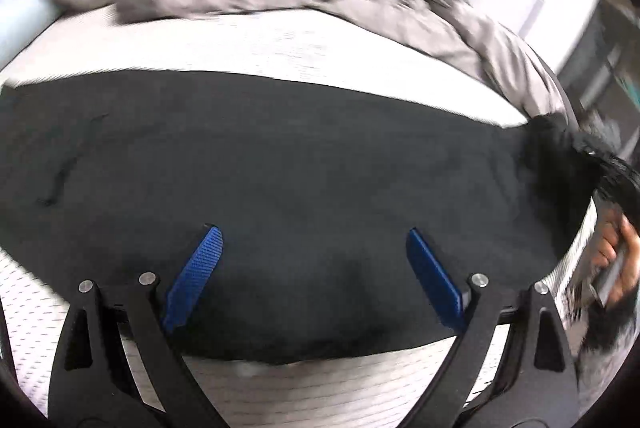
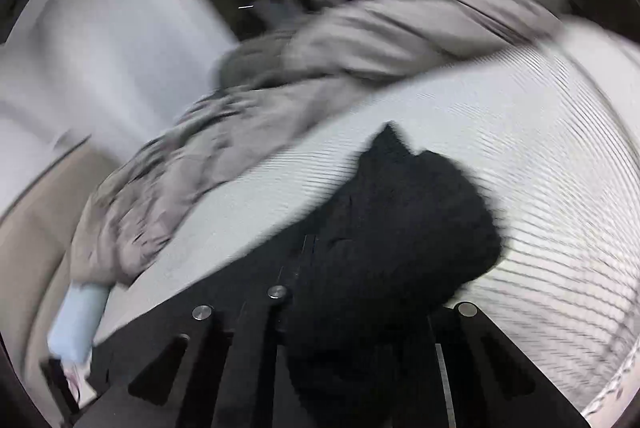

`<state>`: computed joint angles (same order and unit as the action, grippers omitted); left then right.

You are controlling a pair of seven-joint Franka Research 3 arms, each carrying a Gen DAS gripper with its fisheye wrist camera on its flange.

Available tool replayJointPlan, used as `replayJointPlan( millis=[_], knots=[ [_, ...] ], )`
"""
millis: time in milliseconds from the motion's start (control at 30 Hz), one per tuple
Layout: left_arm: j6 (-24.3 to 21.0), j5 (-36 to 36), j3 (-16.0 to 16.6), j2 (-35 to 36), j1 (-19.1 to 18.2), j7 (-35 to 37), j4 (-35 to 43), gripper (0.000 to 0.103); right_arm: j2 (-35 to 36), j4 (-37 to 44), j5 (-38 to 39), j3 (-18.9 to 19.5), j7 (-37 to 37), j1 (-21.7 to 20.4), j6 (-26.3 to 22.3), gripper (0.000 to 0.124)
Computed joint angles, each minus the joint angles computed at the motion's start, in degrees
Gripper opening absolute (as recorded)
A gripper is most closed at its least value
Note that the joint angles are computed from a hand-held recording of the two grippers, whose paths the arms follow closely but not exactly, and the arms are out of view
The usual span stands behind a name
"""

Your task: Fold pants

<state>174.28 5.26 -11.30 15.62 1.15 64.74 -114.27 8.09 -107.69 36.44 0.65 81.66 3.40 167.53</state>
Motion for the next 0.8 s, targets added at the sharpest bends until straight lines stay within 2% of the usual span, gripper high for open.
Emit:
replayJointPlan(
  millis=[67,133,167,200,233,267,300,333,367,400,467,533,600,633,667,733,767,800],
  knots=[
    [1.2,-1.6,0.1,-2.0,2.3,0.1,-3.2,0.092,1.7,4.6,-1.0,2.8,-4.7,2.0,-1.7,0.015],
    [2.5,-2.1,1.1,-3.6,3.3,-0.5,-5.8,0.092,5.0,11.0,2.8,7.2,-14.1,2.8,-6.1,0.015],
    [3.1,-2.3,1.5,-4.3,4.0,-0.5,-7.1,0.092,6.0,13.4,5.1,8.5,-18.8,3.5,-10.2,0.015],
    [3.6,-1.8,2.5,-4.9,3.9,-1.2,-8.2,0.092,8.5,17.6,5.1,10.4,-22.6,3.8,-17.5,0.022],
    [3.4,-1.2,3.3,-5.3,4.0,-1.8,-8.6,0.092,10.5,21.0,4.0,10.2,-24.6,5.0,-24.1,0.037],
    [3.7,-0.8,3.9,-5.7,4.1,-2.3,-9.1,0.092,12.7,24.2,1.4,11.0,-26.8,5.7,-31.4,0.045],
    [4.0,-0.7,4.2,-6.0,4.3,-2.8,-9.4,0.092,13.6,25.4,-1.4,10.6,-28.7,7.3,-36.2,0.052],
    [4.3,-0.9,4.2,-6.1,4.7,-3.1,-9.5,0.092,13.3,24.6,-2.9,10.0,-30.5,8.5,-37.8,0.052],
    [4.0,-0.7,4.3,-5.5,4.4,-3.7,-8.6,0.092,11.5,21.9,-3.4,8.6,-32.5,10.0,-37.7,0.052],
    [3.8,-2.3,2.5,-5.3,6.0,-2.2,-8.2,0.092,9.6,18.8,-3.5,9.1,-34.5,9.6,-37.0,0.052],
    [3.1,-3.0,1.2,-4.5,6.1,-1.3,-6.8,0.092,5.6,13.6,-0.9,7.7,-36.2,9.1,-35.2,0.054],
    [1.8,-3.0,0.3,-3.2,5.4,-0.3,-4.9,0.092,2.5,9.0,2.8,6.2,-36.9,8.2,-31.3,0.068],
    [-0.1,-1.8,0.1,-2.0,3.8,0.6,-2.9,0.092,0.6,5.1,3.3,4.0,-33.8,7.6,-27.4,0.071],
    [-1.1,0.5,1.5,-1.8,1.8,-0.3,-2.3,0.092,0.6,4.1,-0.2,2.6,-29.8,7.5,-27.6,0.071],
    [-2.9,4.8,4.3,-1.3,-1.6,-2.6,-1.2,0.092,0.5,3.0,-4.9,1.4,-26.9,7.4,-28.5,0.071],
    [-5.2,10.8,7.4,0.5,-5.0,-5.9,1.8,0.092,-0.6,-0.7,-13.9,-0.7,-22.8,8.4,-27.2,0.071],
    [-5.4,12.0,7.6,0.6,-5.4,-6.8,2.0,0.092,-1.0,-1.5,-14.0,-0.1,-22.5,7.0,-28.0,0.071],
    [-5.7,12.2,7.2,0.8,-5.1,-7.1,2.4,0.092,-1.9,-2.3,-10.7,0.1,-25.0,5.9,-28.4,0.071]
  ],
)
